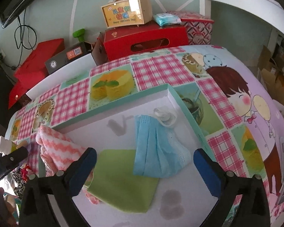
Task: Organize soft objects
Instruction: 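Open left tool to drop floral cloth in tray while right tool releases the mask, then withdraw both tools from the tray toward the pile of items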
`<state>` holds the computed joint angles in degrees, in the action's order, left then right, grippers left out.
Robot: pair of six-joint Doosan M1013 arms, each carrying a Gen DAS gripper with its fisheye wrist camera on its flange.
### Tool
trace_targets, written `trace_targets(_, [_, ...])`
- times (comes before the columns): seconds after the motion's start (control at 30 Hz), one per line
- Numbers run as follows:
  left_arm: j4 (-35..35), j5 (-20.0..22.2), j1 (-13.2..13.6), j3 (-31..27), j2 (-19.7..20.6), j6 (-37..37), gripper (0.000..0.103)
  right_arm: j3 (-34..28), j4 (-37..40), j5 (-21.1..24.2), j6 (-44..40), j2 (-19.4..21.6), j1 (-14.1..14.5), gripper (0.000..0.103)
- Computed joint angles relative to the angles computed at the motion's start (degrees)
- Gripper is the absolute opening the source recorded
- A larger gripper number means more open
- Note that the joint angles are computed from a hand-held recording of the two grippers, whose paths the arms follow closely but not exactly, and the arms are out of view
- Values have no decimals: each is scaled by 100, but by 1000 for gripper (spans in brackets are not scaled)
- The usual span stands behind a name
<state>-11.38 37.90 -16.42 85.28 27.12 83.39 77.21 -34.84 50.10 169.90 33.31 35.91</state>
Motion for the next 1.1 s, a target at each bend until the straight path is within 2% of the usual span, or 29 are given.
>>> trace_targets(0.2, [168,-68,18,10,5,-302,98,8,54,-35,5,2,-21,103])
trace_targets(0.77, [245,126,48,-31,22,-305,99,-50,202,195,19,11,-30,103])
trace_targets(1.1, [357,211,60,-70,4,-56,99,-501,-101,856,-645,156,194,103])
